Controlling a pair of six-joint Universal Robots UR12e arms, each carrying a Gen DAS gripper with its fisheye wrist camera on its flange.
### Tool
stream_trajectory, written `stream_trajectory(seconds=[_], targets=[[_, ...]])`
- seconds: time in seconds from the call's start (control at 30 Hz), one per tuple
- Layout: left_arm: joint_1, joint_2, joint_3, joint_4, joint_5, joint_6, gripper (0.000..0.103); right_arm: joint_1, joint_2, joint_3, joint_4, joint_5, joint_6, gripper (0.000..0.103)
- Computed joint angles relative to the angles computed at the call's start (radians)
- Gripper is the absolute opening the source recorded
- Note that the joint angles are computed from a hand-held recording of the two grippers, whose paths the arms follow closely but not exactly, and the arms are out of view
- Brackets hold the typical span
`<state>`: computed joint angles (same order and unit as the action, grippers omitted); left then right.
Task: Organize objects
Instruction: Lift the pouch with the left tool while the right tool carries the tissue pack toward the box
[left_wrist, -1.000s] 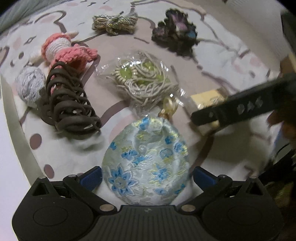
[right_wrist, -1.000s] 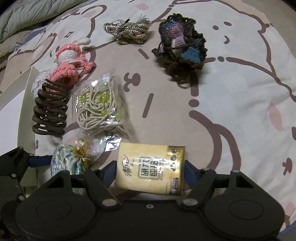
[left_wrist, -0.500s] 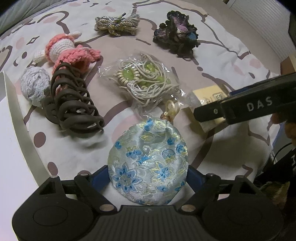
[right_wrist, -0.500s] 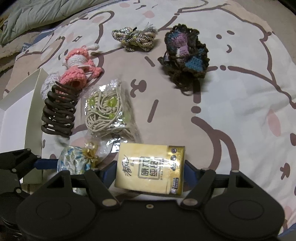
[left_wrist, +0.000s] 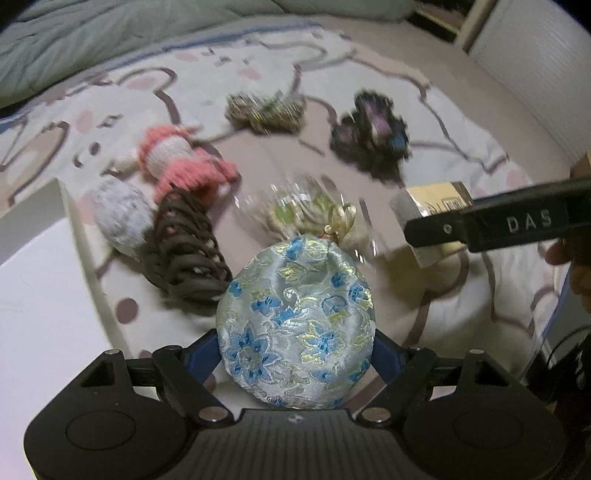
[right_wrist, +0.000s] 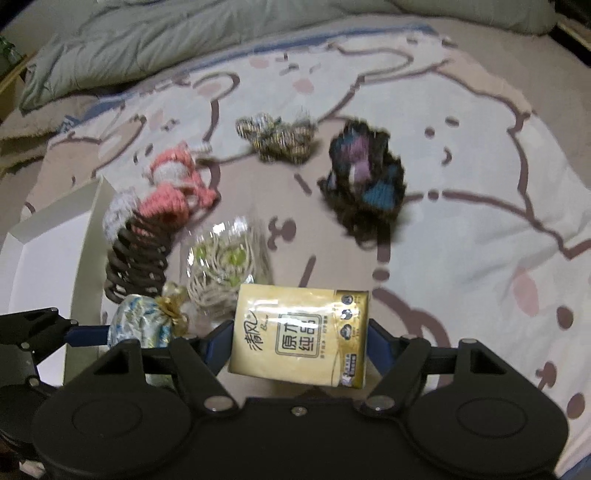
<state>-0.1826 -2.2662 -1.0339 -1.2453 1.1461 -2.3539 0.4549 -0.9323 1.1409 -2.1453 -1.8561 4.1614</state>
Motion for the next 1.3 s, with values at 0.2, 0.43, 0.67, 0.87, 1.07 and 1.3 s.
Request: stream_trajectory(seconds=[0.2,0.43,0.67,0.87,1.07,1.3], targets=[[0.012,0.019,-0.027,0.125,-0.045,-0.087,0.084,0.013,-0.009,0.014,-0.088,-0.092,-0.037,0.074],[0.037,0.031,-0.039,0.236,-0.086,-0.209,0.084,0.032,0.002,0.0,-0.162,-0.177,-0.104,0.075],[0.067,0.04,-0.039,0.34,-0.089,-0.33,0.084,0.04,0.024,-0.037,-0.225,-0.222,-0.199,0.075],[0.086,0.034,-0.014,0.388,-0.07,-0.394,0.084,0.041,0.065,-0.114,-0.235,-0.247,-0.308,0.075],[0.101,0.015,0.027,0.428,-0.026,-0.433,0.084,0.034,0.135,-0.249,-0.238,-0.22,-0.363,0.075],[0.123,-0.025,0.092,0.449,0.04,-0.493,0.084,0.029,0.257,-0.484,-0.176,-0.169,-0.451,0.075]])
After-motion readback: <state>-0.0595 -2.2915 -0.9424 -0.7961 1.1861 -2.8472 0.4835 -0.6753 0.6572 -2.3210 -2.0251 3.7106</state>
